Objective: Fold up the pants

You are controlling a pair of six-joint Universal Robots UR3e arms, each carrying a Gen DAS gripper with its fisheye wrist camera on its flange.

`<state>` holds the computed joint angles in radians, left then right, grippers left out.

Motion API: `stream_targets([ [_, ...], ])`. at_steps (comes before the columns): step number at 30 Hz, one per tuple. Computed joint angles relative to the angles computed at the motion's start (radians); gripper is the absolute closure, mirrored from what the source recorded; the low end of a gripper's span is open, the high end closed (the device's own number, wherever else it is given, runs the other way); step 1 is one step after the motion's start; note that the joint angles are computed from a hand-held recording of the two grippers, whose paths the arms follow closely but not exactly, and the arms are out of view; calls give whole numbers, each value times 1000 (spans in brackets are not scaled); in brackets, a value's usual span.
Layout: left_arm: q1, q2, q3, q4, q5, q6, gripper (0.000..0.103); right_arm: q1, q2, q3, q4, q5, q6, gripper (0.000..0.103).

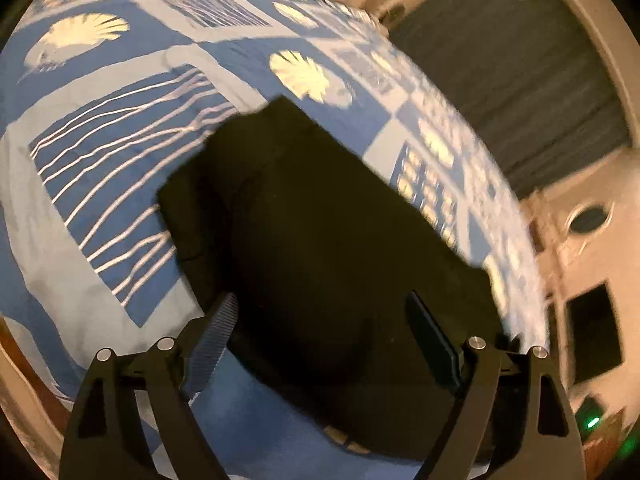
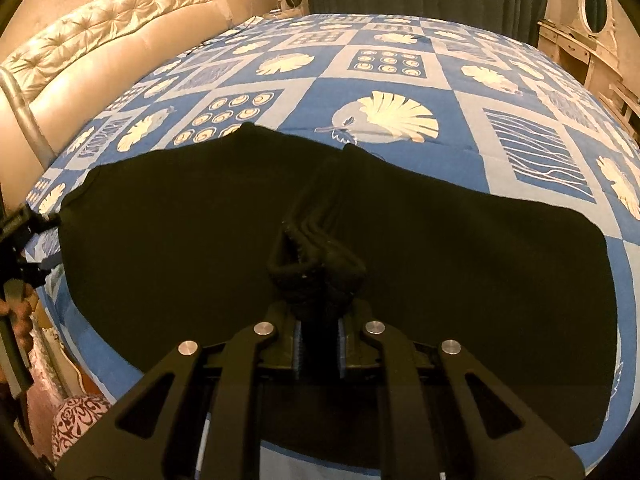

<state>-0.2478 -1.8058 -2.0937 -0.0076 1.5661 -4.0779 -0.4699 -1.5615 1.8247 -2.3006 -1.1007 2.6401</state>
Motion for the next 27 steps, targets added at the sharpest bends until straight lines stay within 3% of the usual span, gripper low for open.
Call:
stream_targets([
  [3,24,45,-57,41,36,-31,19,9,-6,21,-20,-11,-3,90],
  [5,42,74,-70,-2,50,-19,19,15,-18,45,-47,-17,-7,90],
  [10,114,88,-171,87,-14,-50,19,21,-38,79,-74,-6,-14,90],
  [18,106,77,-178,98,-5,-10,17,38,-4,51,-72,10,48,90],
  [19,109,77,-182,106,-11,-12,17,54,15,30,-67,0,53,88],
  [21,119,75,-180,113,-31,-21,17,76,54,-18,-2,-1,37,71],
  [23,158,82,-218,164,-89,-28,16,67,45,-16,30,45,19,47],
  [27,263,79,-347,383,-234,-112,16,13,-37,-4,170,161,-34,46],
])
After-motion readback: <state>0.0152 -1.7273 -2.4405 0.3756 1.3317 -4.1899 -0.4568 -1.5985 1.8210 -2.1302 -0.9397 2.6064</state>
